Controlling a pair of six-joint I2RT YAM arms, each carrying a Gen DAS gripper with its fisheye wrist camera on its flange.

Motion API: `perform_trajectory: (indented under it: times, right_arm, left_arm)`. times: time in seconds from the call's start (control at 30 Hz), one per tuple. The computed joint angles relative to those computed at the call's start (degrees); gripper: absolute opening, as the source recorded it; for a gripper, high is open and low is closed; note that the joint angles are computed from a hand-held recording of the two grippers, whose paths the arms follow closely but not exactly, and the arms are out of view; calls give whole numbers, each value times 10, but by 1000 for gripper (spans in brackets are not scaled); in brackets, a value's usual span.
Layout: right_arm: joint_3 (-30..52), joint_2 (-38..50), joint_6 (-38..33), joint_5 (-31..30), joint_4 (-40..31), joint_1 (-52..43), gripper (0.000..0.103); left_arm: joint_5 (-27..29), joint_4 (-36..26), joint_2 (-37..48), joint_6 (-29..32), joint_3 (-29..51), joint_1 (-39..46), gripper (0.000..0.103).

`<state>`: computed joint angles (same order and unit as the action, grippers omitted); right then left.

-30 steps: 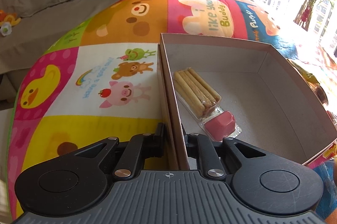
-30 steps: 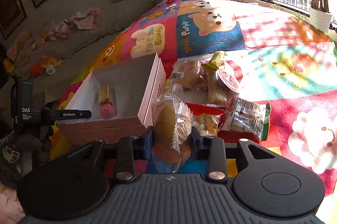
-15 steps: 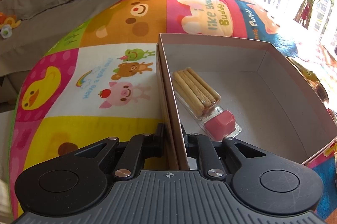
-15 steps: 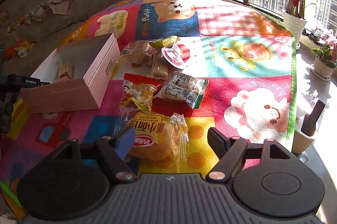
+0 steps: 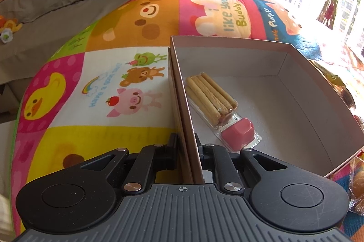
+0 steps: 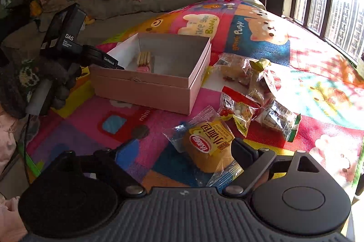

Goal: Organize objects
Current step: 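Carry the wrapped bun into the pink box and open the right tool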

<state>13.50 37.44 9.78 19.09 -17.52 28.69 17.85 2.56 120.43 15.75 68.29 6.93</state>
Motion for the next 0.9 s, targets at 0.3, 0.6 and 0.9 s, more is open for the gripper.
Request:
perform_trajectory:
  times: [0.3, 0.6, 0.9]
  right_arm:
    - [28, 253, -125, -142, 182, -146, 90]
    - [41, 220, -107, -199, 99, -158, 54]
    - [119, 97, -50, -244, -74, -151, 53]
  left_arm:
    - [0, 6, -2, 3, -7, 0, 14]
    - [3, 7, -3, 1, -7, 0, 14]
    - [7, 6, -2, -3, -7, 2, 14]
